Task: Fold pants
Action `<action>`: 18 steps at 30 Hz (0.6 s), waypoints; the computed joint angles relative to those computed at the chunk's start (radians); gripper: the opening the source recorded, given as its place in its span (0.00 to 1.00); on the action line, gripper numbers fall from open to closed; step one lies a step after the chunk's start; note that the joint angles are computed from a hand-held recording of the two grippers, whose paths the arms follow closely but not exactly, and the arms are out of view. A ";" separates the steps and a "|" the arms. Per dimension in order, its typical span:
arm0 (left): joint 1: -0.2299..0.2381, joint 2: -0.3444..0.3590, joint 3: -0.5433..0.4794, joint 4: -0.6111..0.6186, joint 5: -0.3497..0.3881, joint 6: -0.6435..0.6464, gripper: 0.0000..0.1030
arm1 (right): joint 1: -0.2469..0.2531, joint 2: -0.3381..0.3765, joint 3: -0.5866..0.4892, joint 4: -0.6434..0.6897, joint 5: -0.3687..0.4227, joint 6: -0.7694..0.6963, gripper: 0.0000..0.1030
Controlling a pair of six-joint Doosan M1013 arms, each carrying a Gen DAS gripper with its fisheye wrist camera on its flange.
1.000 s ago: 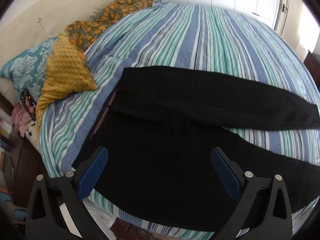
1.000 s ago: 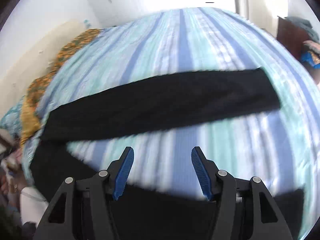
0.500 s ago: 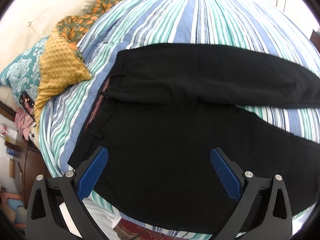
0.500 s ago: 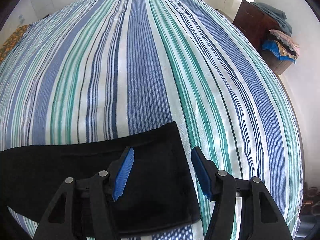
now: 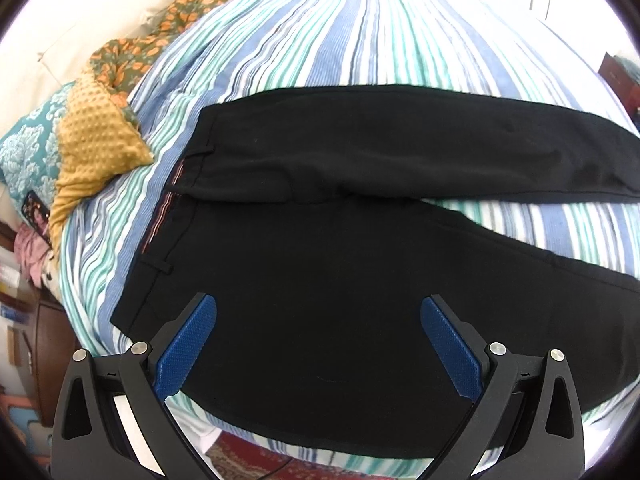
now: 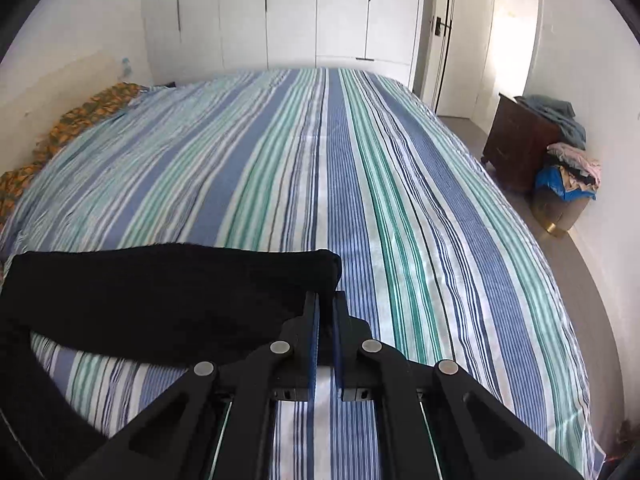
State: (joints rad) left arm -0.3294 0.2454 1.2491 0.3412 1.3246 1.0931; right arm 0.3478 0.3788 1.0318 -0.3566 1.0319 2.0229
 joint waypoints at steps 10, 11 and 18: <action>-0.036 -0.056 0.057 -0.023 -0.030 0.026 0.99 | 0.112 -0.247 0.357 -0.066 0.112 0.355 0.04; -0.039 -0.063 0.065 -0.025 -0.032 0.021 0.99 | 0.123 -0.254 0.369 -0.063 0.119 0.379 0.15; -0.046 -0.092 0.100 -0.035 -0.034 0.005 0.99 | 0.147 -0.254 0.393 0.147 -0.142 0.364 0.68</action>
